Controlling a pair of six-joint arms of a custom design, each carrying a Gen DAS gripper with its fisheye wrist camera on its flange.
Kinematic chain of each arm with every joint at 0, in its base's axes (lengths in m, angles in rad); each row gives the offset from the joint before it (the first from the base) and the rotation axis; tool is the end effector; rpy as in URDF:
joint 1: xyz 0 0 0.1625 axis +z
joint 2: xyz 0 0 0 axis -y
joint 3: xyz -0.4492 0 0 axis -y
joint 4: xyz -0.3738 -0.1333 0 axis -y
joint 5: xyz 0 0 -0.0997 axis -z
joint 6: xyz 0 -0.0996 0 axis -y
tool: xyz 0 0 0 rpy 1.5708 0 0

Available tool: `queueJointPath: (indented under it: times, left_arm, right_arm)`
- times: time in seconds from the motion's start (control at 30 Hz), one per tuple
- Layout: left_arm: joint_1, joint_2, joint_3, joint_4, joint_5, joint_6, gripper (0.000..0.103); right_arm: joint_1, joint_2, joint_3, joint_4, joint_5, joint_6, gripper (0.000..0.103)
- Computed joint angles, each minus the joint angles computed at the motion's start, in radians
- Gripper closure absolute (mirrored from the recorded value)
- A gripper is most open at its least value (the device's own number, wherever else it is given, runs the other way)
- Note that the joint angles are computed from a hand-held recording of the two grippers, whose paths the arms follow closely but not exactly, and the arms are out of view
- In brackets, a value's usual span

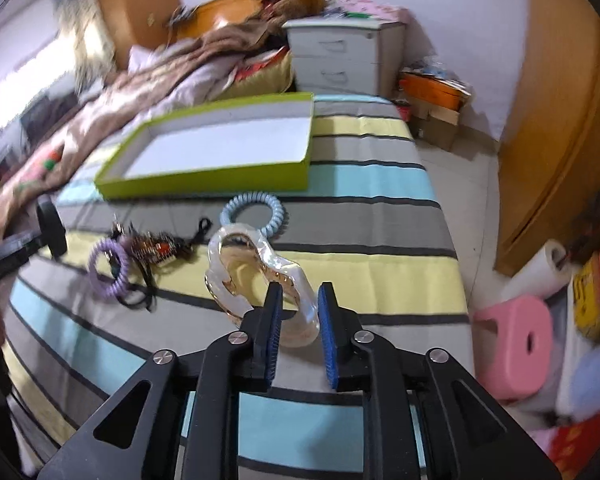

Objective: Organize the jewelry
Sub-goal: 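Lift the black band with the left tool while the right tool lifts the hair clip toward the green box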

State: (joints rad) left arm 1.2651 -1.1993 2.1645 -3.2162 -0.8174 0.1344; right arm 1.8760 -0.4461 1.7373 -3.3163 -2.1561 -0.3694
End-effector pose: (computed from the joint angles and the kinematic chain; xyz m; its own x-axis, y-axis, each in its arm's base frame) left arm 0.0419 -0.5365 0.2800 -0.7863 -0.0898 -0.6113 0.3424 0.7603 -0.5520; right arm 0.2653 -0.5816 -0.0338 -0.7118 -0.3274 0.6214 -0.5651 0.7923 -0.2300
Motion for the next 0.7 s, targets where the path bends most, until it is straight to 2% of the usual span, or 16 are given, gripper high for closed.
queueJointPath:
  times: [0.07, 0.1, 0.23, 0.3, 0.43, 0.47, 0.5, 0.57, 0.7]
  left_arm:
    - [-0.001, 0.003, -0.003, 0.004, 0.002, -0.002, 0.085]
    - [-0.002, 0.004, -0.003, 0.006, 0.001, -0.002, 0.085]
    - [-0.001, 0.011, -0.010, 0.015, 0.005, -0.002, 0.085]
    - [-0.002, 0.014, -0.013, 0.022, 0.007, -0.005, 0.085]
    - [-0.006, 0.015, -0.017, 0.039, 0.007, -0.006, 0.085]
    - [-0.008, 0.017, -0.018, 0.043, 0.009, -0.006, 0.085]
    - [-0.009, 0.018, -0.018, 0.044, 0.009, -0.005, 0.085]
    - [-0.011, 0.020, -0.022, 0.051, 0.009, -0.007, 0.085]
    - [-0.015, 0.021, -0.025, 0.056, 0.011, -0.008, 0.085]
  right_arm:
    - [-0.007, 0.000, -0.015, 0.030, 0.011, -0.043, 0.060]
    - [-0.009, -0.002, -0.025, 0.058, 0.013, -0.057, 0.058]
    - [-0.023, -0.003, -0.071, 0.183, 0.039, -0.073, 0.058]
    - [-0.025, 0.006, -0.099, 0.241, 0.017, -0.066, 0.058]
    - [-0.029, 0.000, -0.103, 0.303, 0.025, -0.051, 0.058]
    - [-0.028, 0.000, -0.100, 0.297, 0.022, -0.054, 0.064]
    - [-0.031, -0.004, -0.094, 0.298, 0.036, -0.054, 0.076]
    - [-0.033, -0.008, -0.086, 0.296, 0.054, -0.047, 0.087]
    - [-0.026, -0.005, -0.065, 0.233, 0.052, -0.049, 0.089]
